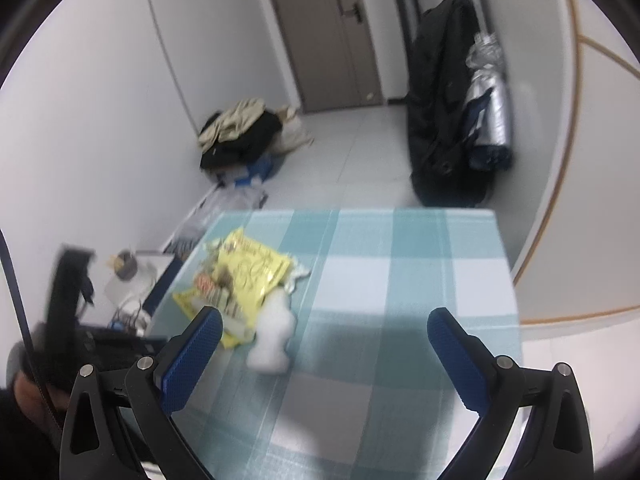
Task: Collect trash
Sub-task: 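Lift the tissue with the left tool while the right tool grasps the white foam block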
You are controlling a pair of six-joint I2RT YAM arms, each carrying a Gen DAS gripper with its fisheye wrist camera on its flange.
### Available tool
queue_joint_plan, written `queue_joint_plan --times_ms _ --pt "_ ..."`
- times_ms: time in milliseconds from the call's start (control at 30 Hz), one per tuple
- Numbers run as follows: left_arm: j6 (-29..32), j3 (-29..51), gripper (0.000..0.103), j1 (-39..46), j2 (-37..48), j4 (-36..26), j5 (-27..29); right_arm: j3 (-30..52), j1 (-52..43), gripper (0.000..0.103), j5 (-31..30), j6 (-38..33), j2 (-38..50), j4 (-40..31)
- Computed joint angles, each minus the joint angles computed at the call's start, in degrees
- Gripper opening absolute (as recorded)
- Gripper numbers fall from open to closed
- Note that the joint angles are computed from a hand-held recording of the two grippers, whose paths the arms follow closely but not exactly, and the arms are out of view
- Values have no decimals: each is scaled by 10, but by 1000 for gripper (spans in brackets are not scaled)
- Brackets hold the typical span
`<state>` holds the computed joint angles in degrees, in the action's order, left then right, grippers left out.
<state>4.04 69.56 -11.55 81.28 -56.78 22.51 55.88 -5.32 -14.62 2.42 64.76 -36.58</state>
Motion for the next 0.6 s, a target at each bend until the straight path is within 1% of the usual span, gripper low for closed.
queue_joint_plan --times_ms 100,167,233,300,433,467,567,600 --pt "-10 5 10 18 -10 8 31 11 26 102 9 -3 25 -6" --pt "-20 6 10 25 -12 20 43 18 38 98 6 -5 45 -8" --pt "-29 6 10 29 -17 30 52 23 55 89 13 -5 69 -8" --pt "-38 3 10 31 -23 46 59 25 74 85 19 -4 92 -3" --pt "-39 6 10 48 -26 57 77 26 100 75 26 2 127 10" --pt "-34 4 10 55 -28 55 83 27 106 74 29 4 135 11" --pt "-32 0 10 66 -32 59 94 28 121 66 39 9 154 16" --pt "-34 0 10 67 -32 60 96 27 125 61 38 11 160 18"
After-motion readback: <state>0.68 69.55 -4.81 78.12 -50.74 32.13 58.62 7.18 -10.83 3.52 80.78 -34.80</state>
